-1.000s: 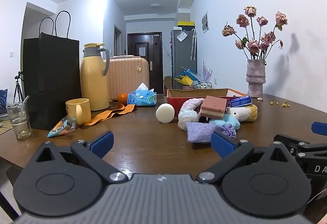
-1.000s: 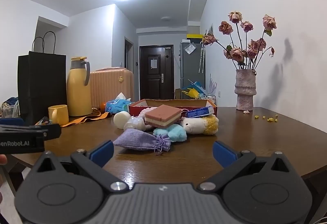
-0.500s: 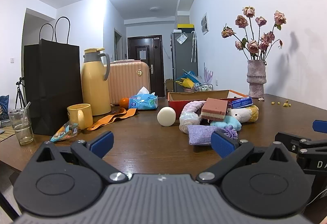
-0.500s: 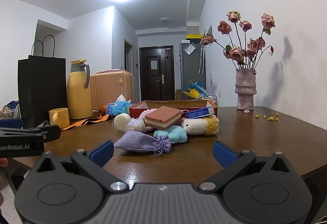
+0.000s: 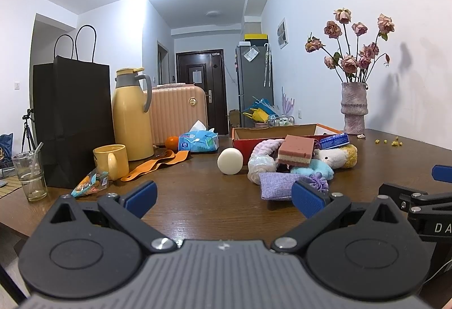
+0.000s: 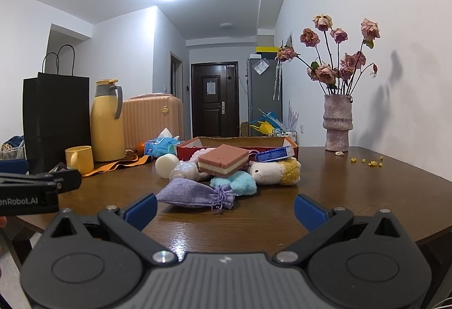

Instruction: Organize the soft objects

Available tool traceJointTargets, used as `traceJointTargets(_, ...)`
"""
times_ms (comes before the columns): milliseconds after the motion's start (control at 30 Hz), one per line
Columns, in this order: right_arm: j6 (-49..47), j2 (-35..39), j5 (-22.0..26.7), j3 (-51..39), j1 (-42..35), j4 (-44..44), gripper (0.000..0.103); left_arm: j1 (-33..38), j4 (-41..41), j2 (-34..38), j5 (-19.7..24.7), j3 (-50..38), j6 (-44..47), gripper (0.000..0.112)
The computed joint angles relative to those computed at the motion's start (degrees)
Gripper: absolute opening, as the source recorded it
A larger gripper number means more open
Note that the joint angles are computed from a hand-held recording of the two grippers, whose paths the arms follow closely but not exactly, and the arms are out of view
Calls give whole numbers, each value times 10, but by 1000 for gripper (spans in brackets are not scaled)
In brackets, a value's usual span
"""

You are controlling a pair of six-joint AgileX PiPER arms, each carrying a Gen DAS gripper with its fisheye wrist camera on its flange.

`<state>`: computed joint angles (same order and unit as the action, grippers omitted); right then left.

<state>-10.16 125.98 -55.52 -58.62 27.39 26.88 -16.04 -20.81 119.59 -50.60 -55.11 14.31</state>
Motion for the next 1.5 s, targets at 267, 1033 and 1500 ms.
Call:
traceJointTargets(267, 14, -1, -10, 8, -2, -14, 103, -1, -1, 1, -1, 0, 2, 103)
traceJointTargets(1033, 13, 1, -12, 7, 0, -9, 103, -4, -7, 0, -2, 2, 6, 103)
traceJointTargets(1500, 13, -1, -11, 11, -1, -17, 103, -6, -5, 2, -10, 7, 6, 103)
